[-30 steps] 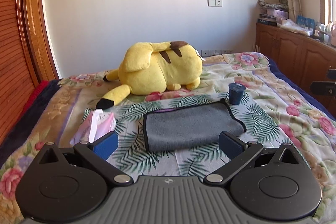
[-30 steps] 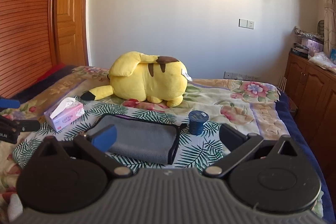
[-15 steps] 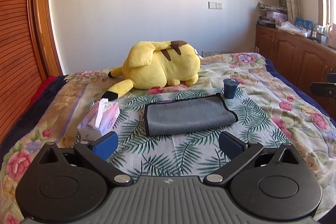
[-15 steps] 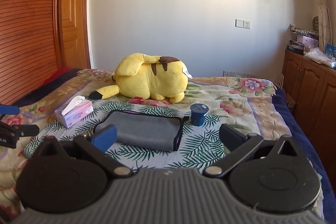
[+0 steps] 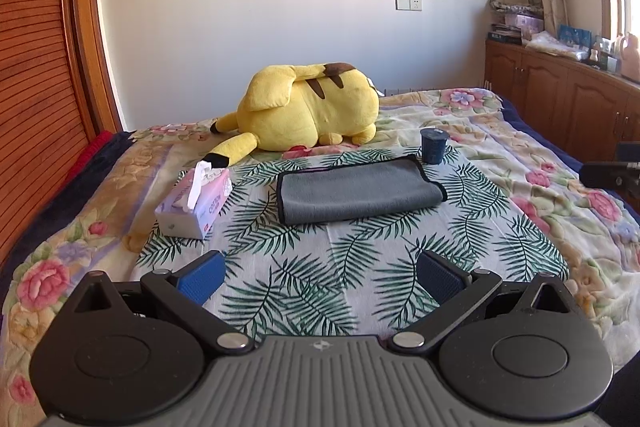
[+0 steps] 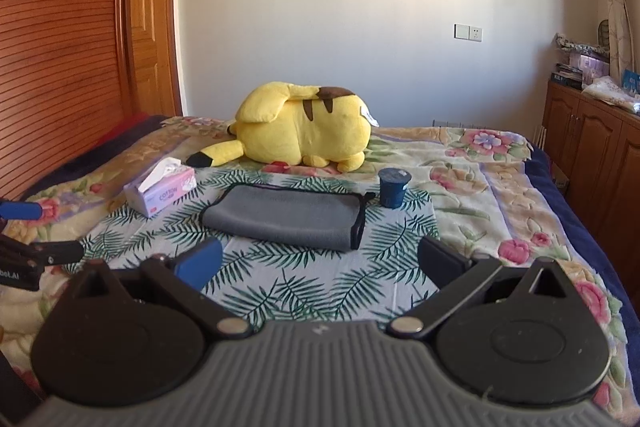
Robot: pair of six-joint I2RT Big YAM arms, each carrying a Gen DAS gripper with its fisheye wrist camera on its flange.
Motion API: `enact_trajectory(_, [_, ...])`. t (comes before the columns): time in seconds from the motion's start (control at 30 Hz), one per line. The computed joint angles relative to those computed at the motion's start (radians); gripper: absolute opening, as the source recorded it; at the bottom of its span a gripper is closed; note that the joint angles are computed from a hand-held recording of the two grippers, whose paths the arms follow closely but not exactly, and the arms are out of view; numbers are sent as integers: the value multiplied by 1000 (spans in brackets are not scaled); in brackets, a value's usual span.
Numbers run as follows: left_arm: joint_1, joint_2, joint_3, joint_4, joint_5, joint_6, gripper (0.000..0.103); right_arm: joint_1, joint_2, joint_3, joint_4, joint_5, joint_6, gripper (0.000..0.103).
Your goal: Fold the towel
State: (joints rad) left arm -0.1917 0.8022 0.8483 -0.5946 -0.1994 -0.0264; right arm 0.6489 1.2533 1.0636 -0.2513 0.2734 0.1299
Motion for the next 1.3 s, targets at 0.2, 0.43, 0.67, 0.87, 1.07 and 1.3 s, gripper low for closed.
enact_trajectory(0.2, [-16,-39,-54,14,-4,-25,87,31,-3,-53,33,35,26,103])
enact_trajectory(0.43, [-39,-62,-118,58,-16,-45,87,44,-6,-88,47,53,62,103])
enact_trajectory(0.67, [-43,-58,-150,99,-38,-51,87,48,-7,-118,64,75,82,103])
enact_trajectory(0.87, [-45,-58,-174,148,-49,-40,87,47,0,-133,83,92,88,103])
enact_trajectory(1.07, [-33,-39,-181,169,-32,-49,87,42,12,-130,74,95,106,103])
enact_trajectory(1.3, [-34,-45,-189,187,-38,-44,87,51,15,-135,93,119,80,103])
